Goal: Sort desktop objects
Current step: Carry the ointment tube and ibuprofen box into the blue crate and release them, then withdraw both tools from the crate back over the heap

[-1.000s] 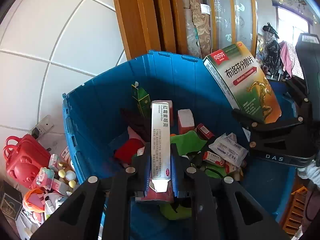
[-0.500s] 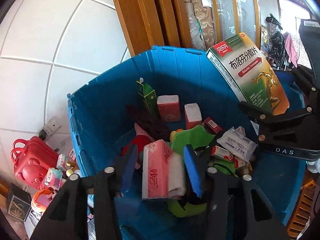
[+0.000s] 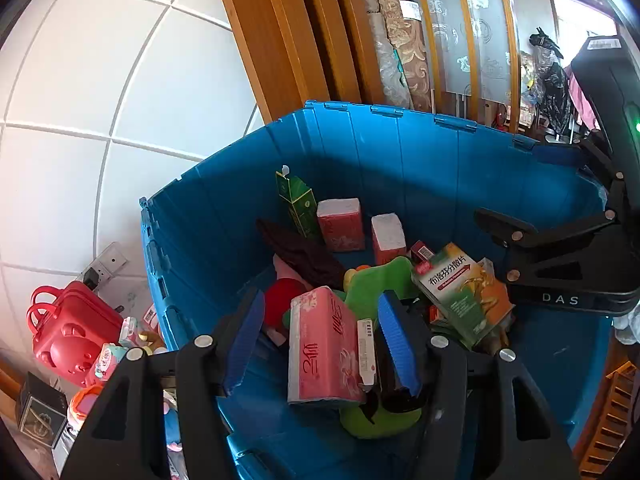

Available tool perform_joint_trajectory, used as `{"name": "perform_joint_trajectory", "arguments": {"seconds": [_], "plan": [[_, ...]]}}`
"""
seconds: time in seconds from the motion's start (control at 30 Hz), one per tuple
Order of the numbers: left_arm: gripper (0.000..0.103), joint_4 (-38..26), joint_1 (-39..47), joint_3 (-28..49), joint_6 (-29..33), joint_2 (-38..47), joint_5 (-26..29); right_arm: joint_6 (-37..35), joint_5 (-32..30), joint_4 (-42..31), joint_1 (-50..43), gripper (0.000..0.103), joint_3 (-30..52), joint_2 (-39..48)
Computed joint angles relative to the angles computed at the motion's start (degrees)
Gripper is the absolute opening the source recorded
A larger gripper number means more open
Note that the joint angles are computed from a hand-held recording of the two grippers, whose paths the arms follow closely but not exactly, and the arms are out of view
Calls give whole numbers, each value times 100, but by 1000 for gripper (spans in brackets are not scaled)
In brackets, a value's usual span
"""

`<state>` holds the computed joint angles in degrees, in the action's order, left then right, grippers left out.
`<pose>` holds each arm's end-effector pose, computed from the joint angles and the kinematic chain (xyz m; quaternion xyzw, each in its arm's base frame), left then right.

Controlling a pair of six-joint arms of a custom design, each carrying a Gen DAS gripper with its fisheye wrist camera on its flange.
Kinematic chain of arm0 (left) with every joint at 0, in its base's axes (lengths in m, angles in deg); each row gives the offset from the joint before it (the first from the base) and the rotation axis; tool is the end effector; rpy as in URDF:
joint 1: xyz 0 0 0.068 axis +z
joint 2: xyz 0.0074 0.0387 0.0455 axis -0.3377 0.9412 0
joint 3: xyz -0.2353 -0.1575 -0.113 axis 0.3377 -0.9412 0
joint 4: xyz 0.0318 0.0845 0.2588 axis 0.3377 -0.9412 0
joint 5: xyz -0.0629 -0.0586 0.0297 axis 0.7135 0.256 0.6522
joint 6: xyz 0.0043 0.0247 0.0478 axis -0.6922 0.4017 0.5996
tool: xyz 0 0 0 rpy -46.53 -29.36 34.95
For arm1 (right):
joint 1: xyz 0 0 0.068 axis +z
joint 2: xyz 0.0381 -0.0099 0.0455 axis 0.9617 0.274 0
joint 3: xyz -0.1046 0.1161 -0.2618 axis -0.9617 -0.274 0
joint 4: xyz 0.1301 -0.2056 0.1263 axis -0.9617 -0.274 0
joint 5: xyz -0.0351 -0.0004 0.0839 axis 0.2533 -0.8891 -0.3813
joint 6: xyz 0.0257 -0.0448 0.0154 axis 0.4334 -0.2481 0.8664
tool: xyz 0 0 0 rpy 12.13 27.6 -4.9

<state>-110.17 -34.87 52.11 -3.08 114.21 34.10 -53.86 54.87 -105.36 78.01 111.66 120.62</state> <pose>0.3555 -0.0938 0.4070 0.2146 0.8860 0.0238 0.4104 0.1882 -0.0072 0.3808 0.1428 0.8831 -0.2364 0.3794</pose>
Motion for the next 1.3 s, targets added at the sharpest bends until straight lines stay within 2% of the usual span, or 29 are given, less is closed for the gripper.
{"name": "perform_joint_trajectory", "arguments": {"seconds": [0.1,0.4,0.7,0.8,0.87,1.07,1.3], "plan": [[58,-1,-2,5,-3,4,-7,10,36,-3,21,96,0,-7],[59,34,-2,-12,-89,-6,-26,50,118,-41,56,96,22,35],[59,353,267,-320,-338,-388,322,220,368,-84,168,103,3,28],[72,612,421,-591,-337,-685,348,444,344,-194,250,103,57,19],[75,820,564,-820,-342,-920,420,684,467,-322,508,103,164,38],[76,1124,1331,-1242,-343,-1430,988,1816,1575,-1136,2035,103,793,475],[77,1220,2804,-1634,-72,-1782,2131,3480,2367,-2536,3434,103,1977,1718]]}}
